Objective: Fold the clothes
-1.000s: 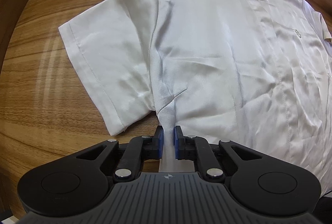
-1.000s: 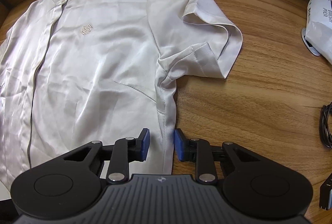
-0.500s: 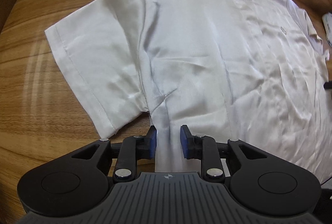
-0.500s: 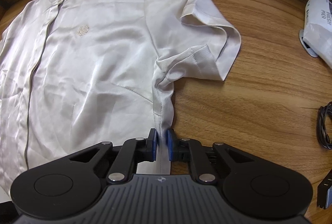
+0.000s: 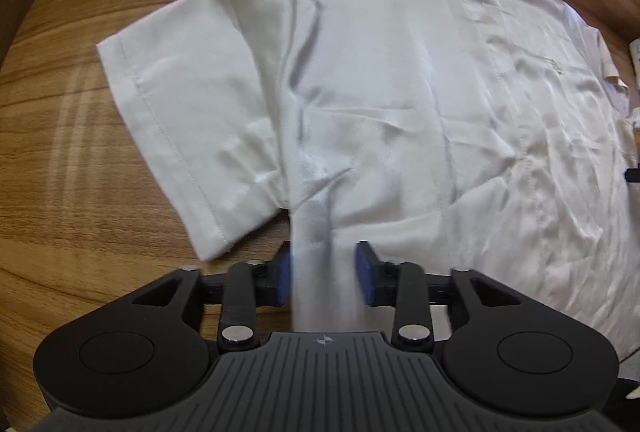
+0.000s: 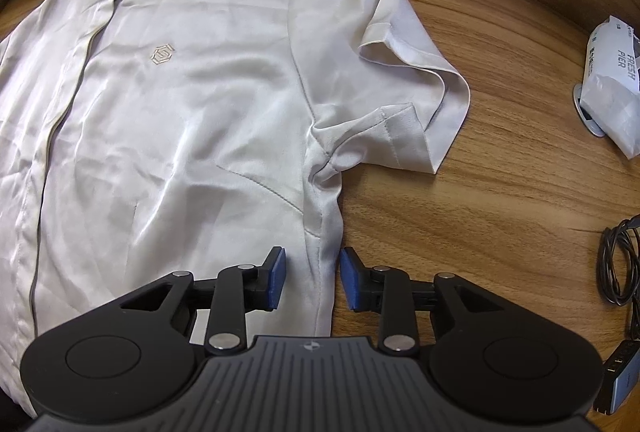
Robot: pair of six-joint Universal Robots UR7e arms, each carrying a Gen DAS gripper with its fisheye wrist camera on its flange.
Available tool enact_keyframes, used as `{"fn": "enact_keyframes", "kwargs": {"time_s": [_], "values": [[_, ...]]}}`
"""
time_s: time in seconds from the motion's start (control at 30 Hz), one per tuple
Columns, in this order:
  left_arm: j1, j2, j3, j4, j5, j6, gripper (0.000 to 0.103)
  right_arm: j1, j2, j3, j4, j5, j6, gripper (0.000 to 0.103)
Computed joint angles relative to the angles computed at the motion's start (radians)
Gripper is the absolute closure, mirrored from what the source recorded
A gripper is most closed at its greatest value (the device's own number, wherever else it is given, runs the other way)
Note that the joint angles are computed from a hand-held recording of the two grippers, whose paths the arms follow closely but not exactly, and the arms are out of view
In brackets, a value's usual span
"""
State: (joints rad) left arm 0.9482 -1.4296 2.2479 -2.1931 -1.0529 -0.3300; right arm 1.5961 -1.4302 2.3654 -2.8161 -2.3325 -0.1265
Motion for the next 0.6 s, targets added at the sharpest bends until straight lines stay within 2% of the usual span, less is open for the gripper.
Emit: {"fn": "enact_keyframes", "kwargs": {"time_s": [0.07,0.13,0.17,0.2,0.23,0.27,0.47,0.6], "values": [[-0.007,0.009,0.004,-0.005,-0.009,0.009,0.044,0.001,-0.001,0.001,0.004,0.001,0.002,0.072],[-0.021,0.014,0.010,-0.002,0.007,0.015,0.046,0.003,-0.001,0.001,0.008,0.002,0.004,0.086],[-0.025,0.014,0.013,-0.003,0.014,0.011,0.048,0.002,-0.003,0.002,0.011,0.005,0.008,0.097],[-0.029,0.013,0.016,-0.003,0.021,0.008,0.064,-0.001,-0.006,0.003,0.014,0.011,0.016,0.099],[-0.030,0.013,0.016,-0.001,0.026,0.005,0.091,-0.002,-0.010,0.004,0.015,0.015,0.022,0.099],[-0.027,0.013,0.013,0.008,0.026,-0.009,0.100,-0.003,-0.012,0.006,0.015,0.018,0.027,0.100],[-0.013,-0.022,0.032,-0.039,-0.004,0.008,0.100,-0.018,-0.046,0.015,0.028,0.073,0.062,0.101],[-0.003,-0.107,0.055,-0.106,-0.077,0.042,0.100,-0.043,-0.134,0.029,0.037,0.176,0.101,0.101]]}}
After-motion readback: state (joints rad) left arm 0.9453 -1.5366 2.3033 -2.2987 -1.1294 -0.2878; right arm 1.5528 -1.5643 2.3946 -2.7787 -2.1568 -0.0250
